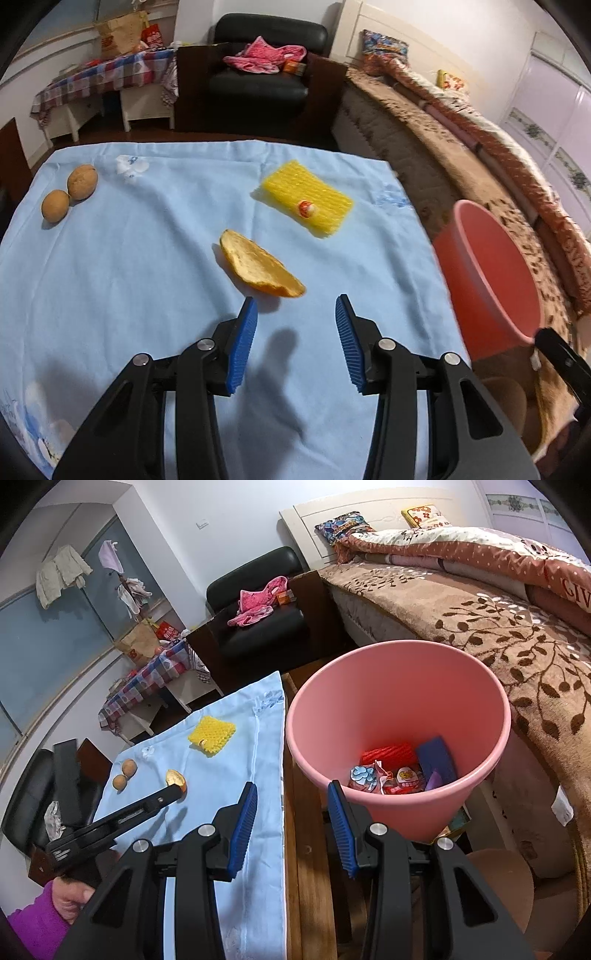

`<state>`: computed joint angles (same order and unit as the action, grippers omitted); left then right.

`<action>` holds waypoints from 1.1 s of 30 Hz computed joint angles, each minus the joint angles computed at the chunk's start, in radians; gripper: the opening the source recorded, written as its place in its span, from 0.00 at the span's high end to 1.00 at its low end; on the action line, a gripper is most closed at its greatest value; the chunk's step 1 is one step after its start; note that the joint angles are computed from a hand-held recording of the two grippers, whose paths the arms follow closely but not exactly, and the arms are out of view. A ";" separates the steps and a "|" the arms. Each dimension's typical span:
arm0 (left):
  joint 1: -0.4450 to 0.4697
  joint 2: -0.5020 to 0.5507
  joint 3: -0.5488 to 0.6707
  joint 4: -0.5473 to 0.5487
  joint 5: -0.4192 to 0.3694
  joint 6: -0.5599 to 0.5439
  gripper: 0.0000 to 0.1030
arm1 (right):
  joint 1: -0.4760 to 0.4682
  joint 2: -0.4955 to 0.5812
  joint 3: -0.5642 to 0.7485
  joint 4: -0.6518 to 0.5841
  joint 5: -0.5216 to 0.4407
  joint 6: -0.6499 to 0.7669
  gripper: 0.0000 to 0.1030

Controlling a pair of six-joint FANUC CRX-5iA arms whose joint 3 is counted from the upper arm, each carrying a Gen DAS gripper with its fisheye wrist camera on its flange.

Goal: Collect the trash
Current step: 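Move both open tools back over the table, then grasp the bread crust with the left tool while the right tool grasps the yellow mesh pad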

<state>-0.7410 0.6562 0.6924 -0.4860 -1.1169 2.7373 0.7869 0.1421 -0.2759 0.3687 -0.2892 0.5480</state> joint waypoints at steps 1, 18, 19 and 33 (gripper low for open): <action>0.002 0.011 0.015 0.001 -0.014 0.002 0.57 | -0.001 0.002 0.005 -0.015 -0.002 0.015 0.62; 0.031 -0.072 -0.126 -0.013 0.048 0.066 0.86 | 0.040 0.127 0.254 -0.273 -0.133 0.385 0.62; 0.032 -0.087 -0.146 -0.017 0.061 0.076 0.87 | 0.043 0.141 0.279 -0.295 -0.143 0.417 0.62; 0.003 -0.173 -0.252 -0.175 0.119 0.182 0.88 | 0.069 0.430 0.689 -0.423 -0.354 0.691 0.62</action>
<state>-0.7380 0.4828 0.4405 -0.6612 -0.9978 2.9196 0.8561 0.5718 0.4128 -0.0548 -0.6433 1.2395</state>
